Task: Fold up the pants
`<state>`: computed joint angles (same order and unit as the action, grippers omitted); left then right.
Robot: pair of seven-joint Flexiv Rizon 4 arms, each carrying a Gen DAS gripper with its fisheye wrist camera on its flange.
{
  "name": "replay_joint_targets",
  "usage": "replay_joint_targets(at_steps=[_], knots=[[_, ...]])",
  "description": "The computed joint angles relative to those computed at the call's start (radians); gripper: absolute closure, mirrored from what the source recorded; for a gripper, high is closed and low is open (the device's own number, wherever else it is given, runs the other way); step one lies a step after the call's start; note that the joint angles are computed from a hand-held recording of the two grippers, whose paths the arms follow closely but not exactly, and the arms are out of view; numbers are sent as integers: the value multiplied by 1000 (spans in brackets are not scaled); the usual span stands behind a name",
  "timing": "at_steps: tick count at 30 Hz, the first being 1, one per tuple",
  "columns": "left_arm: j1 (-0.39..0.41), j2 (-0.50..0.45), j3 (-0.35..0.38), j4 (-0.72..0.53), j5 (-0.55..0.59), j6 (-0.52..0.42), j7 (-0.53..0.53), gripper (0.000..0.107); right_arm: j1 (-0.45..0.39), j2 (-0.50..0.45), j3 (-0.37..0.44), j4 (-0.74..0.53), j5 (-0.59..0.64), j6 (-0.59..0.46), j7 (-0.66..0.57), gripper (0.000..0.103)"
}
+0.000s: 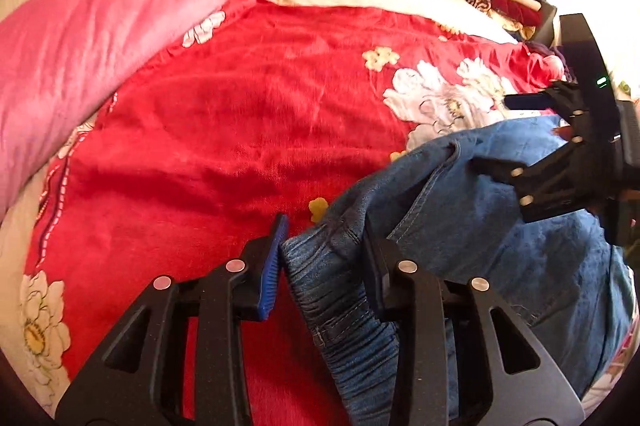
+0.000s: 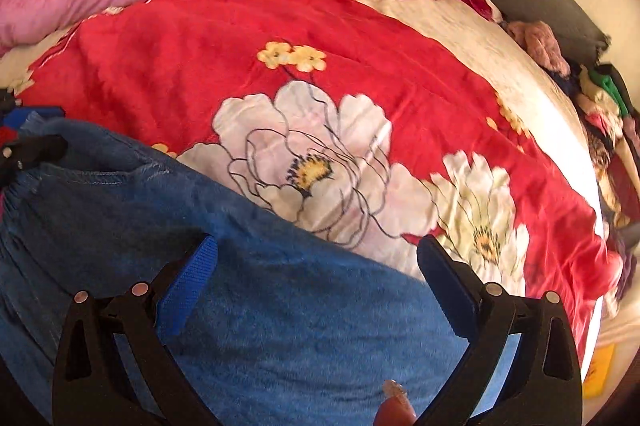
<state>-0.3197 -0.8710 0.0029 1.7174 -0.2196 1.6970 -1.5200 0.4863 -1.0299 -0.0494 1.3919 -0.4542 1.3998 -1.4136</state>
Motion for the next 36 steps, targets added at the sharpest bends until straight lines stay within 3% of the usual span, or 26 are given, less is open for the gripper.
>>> replay_joint_targets(at_steps=[3, 6, 8, 10, 21, 31, 36], knots=[[49, 16, -60, 27, 21, 35, 15, 81, -5, -11, 19, -13, -18, -13, -46, 7], [84, 25, -105, 45, 34, 49, 30, 81, -61, -26, 132, -45, 6, -50, -137, 40], [78, 24, -102, 42, 29, 45, 33, 81, -93, -29, 206, -52, 38, -70, -209, 76], [70, 22, -92, 40, 23, 44, 31, 81, -85, -15, 203, -26, 67, -40, -223, 86], [104, 70, -134, 133, 60, 142, 39, 81, -61, 182, 157, 316, 191, 323, -99, 94], [47, 160, -113, 271, 104, 265, 69, 81, 118, 390, 40, 703, 360, 610, -74, 95], [9, 193, -89, 356, 102, 293, 87, 81, 188, 441, 53, 834, 461, 682, -111, 95]])
